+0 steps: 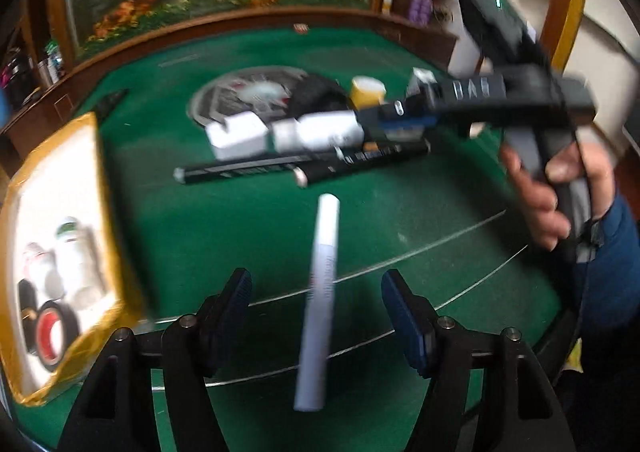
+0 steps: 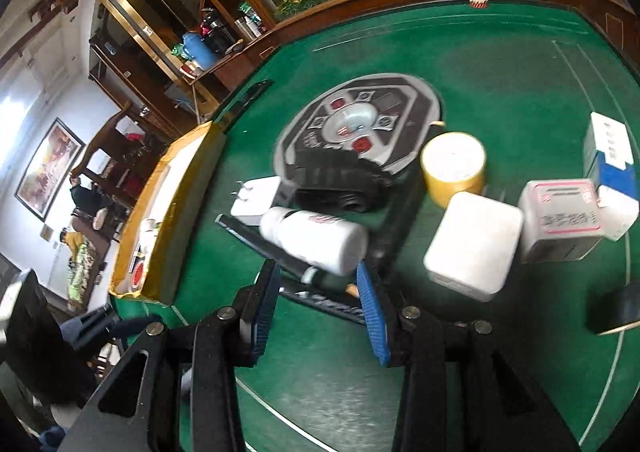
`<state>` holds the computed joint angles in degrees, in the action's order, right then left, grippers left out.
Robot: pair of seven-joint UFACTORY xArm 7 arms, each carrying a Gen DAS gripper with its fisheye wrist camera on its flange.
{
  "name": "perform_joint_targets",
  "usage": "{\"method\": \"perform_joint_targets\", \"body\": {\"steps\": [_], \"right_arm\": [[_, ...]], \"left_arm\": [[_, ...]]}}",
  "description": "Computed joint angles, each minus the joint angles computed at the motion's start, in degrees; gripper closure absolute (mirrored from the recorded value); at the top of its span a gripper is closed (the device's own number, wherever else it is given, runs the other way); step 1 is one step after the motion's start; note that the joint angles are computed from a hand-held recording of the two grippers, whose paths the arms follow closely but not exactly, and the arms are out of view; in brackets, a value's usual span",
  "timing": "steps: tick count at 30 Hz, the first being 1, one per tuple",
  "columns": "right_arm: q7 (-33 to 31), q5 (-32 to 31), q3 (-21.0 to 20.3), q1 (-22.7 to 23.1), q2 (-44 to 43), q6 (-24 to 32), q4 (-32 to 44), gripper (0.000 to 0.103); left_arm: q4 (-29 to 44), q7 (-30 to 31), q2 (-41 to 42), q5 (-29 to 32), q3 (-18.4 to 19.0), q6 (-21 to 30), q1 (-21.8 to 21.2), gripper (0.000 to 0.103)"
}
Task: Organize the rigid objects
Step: 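Grasp the white tube with the left tool while the right tool grasps a black marker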
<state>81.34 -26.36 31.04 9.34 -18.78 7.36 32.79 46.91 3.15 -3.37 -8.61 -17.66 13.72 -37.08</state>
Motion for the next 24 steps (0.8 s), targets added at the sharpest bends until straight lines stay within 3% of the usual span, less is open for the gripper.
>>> {"method": "perform_joint_targets", "body": {"steps": [1,5,9,12,14,16,17,24], "right_arm": [[0.78,-0.5,0.72,-0.93,-0.23,0.78,0.09,0.064],[-1.99,2.38,-2.99,2.66,1.7,0.39,-0.5,0.064],[-6.68,6.77,-6.8,8.39,3.21,-0.25,-0.82,0.062],[-14.55,11.96,-10.89,15.36,6.27,-0.34,0.78,0.062],[-13.33,6.4,-6.29,12.54,7.2,5.59,4.2,0.062],[-11.26,-0.17,-3.8,12.1,9.04,13.25,8.35,0.071],[-10.21,-2.36,-3.41,12.47,9.79,16.09,9.73,0.084],[-7.74,-10.42,-4.68,17.42,13.51,25.82,14.92,0.086]], "left_arm": [[1.06,-2.14,1.5,2.9,-0.46,0.42,0.34,0.032],[2.93,-14.68,4.72,16.57,0.06,0.47,0.91,0.034],[1.75,-15.2,3.16,16.59,0.48,0.74,1.64,0.067],[0.85,-14.84,2.01,15.47,0.49,1.17,2.18,0.075],[0.8,-16.63,1.98,17.83,0.16,1.14,2.46,0.075],[0.64,-17.75,1.98,19.08,-0.1,0.89,2.43,0.075],[0.82,-18.72,2.35,20.07,-0.08,0.84,2.59,0.075],[0.85,-21.49,2.71,23.43,-0.01,0.3,2.59,0.075]]}}
